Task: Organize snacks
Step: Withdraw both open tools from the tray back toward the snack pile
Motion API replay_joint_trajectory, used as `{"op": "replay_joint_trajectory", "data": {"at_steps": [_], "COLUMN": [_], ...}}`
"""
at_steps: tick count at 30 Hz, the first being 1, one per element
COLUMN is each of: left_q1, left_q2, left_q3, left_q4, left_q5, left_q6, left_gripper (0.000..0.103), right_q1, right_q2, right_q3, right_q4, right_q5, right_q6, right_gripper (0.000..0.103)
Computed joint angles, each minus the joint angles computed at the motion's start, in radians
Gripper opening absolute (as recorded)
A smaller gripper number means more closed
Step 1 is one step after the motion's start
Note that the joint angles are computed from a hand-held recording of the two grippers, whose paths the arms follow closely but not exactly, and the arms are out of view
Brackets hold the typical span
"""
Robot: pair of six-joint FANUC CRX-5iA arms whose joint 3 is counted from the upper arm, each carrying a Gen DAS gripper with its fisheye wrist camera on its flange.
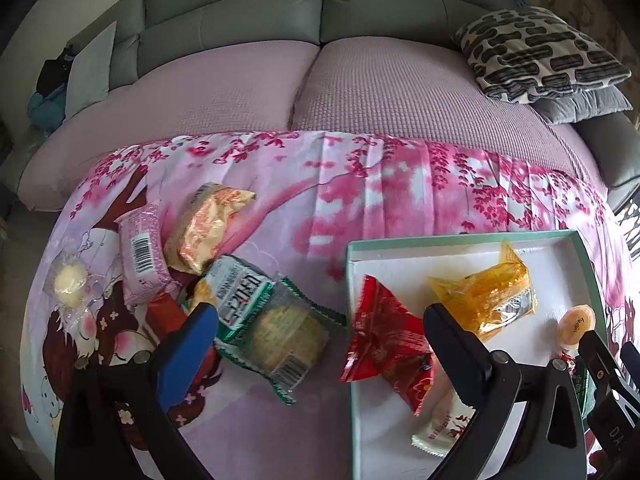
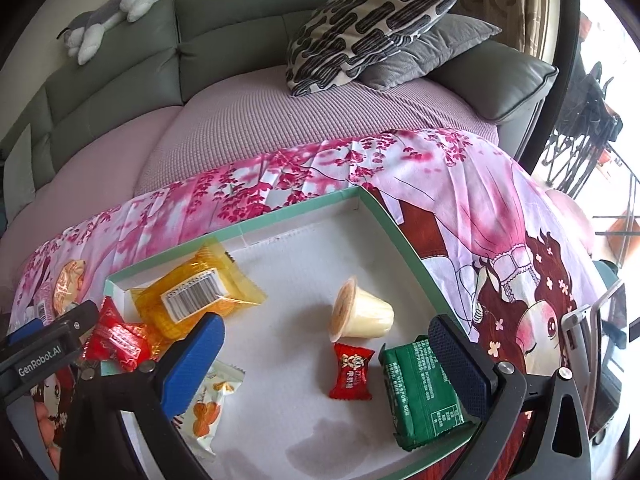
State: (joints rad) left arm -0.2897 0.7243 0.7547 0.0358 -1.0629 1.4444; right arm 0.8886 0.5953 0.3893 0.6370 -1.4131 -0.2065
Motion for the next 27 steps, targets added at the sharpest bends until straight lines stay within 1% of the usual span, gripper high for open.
{"op": "replay_joint_trajectory", "data": {"at_steps": [5,10,15,20,27], "left_q1": [0.021,0.057,0.094,0.128,0.176], "left_q2": [-0.012,-0.025,-0.05,-0.055,-0.088], "left_q3": [-0.006,-0.026,-0.071,-0.079,-0.108], "left_q4": [-0.008,0.021,0.052,0.058,0.003], "left_q5": [0.002,-0.01,0.002,-0.001,0.03], "left_q6": [0.009,0.006,0.03,0.044,0.088], "left_gripper": [0.102,0.102,0.102,0.102,0.102], "right_q1": [0.005,0.011,0.017,0.019,0.023], "right_q2": [0.017,0.013,0.057,0.093,0.154], "right_q3": [0.034,0.04,0.115,0.176,0.28], "right_q4": [0.011,0.038,0.053,0.051,0.052], "right_q5": [-0.005,0.05,0.038,0.047,0.058], "right_q6": [0.016,0.004,0.06,0.1,0.167], "right_gripper": [0.103,0.103,0.103,0.103,0.103]}}
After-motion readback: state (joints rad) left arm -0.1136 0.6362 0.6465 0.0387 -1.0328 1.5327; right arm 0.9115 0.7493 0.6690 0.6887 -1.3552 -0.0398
